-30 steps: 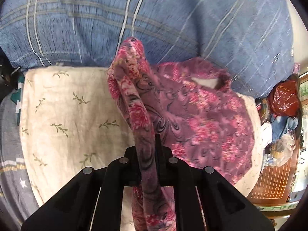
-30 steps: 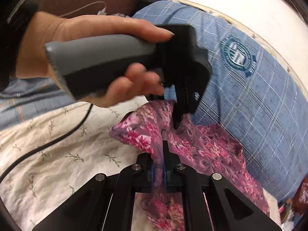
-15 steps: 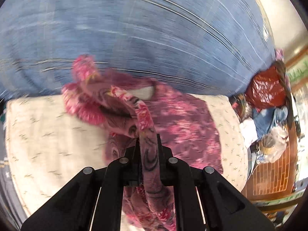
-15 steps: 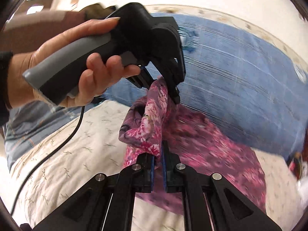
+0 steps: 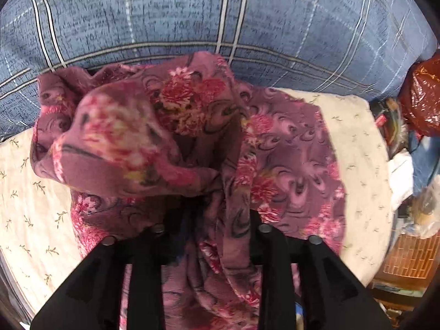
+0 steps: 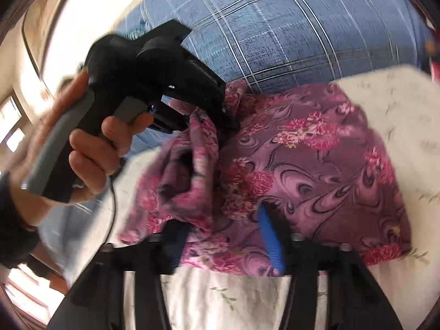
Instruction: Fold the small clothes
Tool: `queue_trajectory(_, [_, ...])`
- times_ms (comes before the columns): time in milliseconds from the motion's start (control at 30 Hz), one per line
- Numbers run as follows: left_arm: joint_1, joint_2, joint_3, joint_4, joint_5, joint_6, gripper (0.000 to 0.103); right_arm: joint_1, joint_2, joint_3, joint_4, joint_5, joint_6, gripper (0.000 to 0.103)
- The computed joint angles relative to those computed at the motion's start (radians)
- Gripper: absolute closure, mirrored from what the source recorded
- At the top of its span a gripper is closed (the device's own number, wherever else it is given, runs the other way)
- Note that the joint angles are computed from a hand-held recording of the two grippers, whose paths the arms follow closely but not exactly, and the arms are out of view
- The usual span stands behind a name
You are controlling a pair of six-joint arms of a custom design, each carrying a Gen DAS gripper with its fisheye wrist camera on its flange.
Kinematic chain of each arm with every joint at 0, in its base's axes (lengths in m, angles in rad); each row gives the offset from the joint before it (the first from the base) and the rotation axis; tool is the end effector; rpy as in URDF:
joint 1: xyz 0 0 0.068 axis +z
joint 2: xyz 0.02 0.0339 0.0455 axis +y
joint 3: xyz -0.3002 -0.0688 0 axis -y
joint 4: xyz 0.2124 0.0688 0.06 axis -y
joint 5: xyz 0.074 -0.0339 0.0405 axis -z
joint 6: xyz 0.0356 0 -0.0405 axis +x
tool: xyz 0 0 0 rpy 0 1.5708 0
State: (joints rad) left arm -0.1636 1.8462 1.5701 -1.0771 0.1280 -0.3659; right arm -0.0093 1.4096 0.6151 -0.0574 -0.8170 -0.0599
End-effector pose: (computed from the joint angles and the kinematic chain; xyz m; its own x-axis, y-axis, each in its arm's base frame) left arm 0.3406 -0.0608 0.2955 -0.9671 -0.2000 -0.1570 -0.1685 0.9665 -0.1936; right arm 0.2285 0.0238 0.2263 -0.7228 -0.0343 -0.6902 -0.5180 0.6880 0.5083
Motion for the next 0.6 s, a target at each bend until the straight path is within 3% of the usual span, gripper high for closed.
queue_trajectory(33, [0.007, 0.003, 0.034, -0.036, 0.01, 0.004, 0.048, -0.027, 0.01, 0.003, -0.01, -0.061, -0.019, 0.034])
queue_trajectory(100, [0.002, 0.0, 0.077, -0.076, -0.014, -0.004, 0.028, -0.046, 0.01, 0.0, -0.002, -0.099, -0.025, 0.024])
queue_trajectory(267, [-0.037, 0.035, 0.159, -0.158, -0.066, -0.012, 0.028, -0.039, 0.003, -0.002, -0.022, -0.105, -0.033, 0.022])
queue_trajectory(433, [-0.109, 0.093, 0.169, -0.188, -0.13, -0.035, 0.028, -0.036, 0.033, -0.015, 0.064, -0.126, 0.0, 0.025])
queue_trajectory(467, [-0.122, 0.101, 0.164, -0.188, -0.162, -0.042, 0.028, -0.046, 0.033, -0.021, 0.077, -0.143, 0.0, 0.03])
queue_trajectory(500, [-0.126, 0.101, 0.157, -0.185, -0.183, -0.053, 0.028, -0.047, 0.033, -0.023, 0.083, -0.147, 0.005, 0.05])
queue_trajectory(533, [-0.128, 0.098, 0.145, -0.174, -0.196, -0.066, 0.042, -0.041, 0.047, -0.007, 0.058, -0.161, -0.009, 0.067])
queue_trajectory(567, [-0.121, 0.081, 0.12, -0.148, -0.186, -0.074, 0.06, -0.033, 0.064, 0.014, 0.028, -0.155, -0.026, 0.094])
queue_trajectory(600, [-0.112, 0.071, 0.111, -0.143, -0.171, -0.071, 0.087, -0.028, 0.07, 0.025, 0.009, -0.149, -0.029, 0.093])
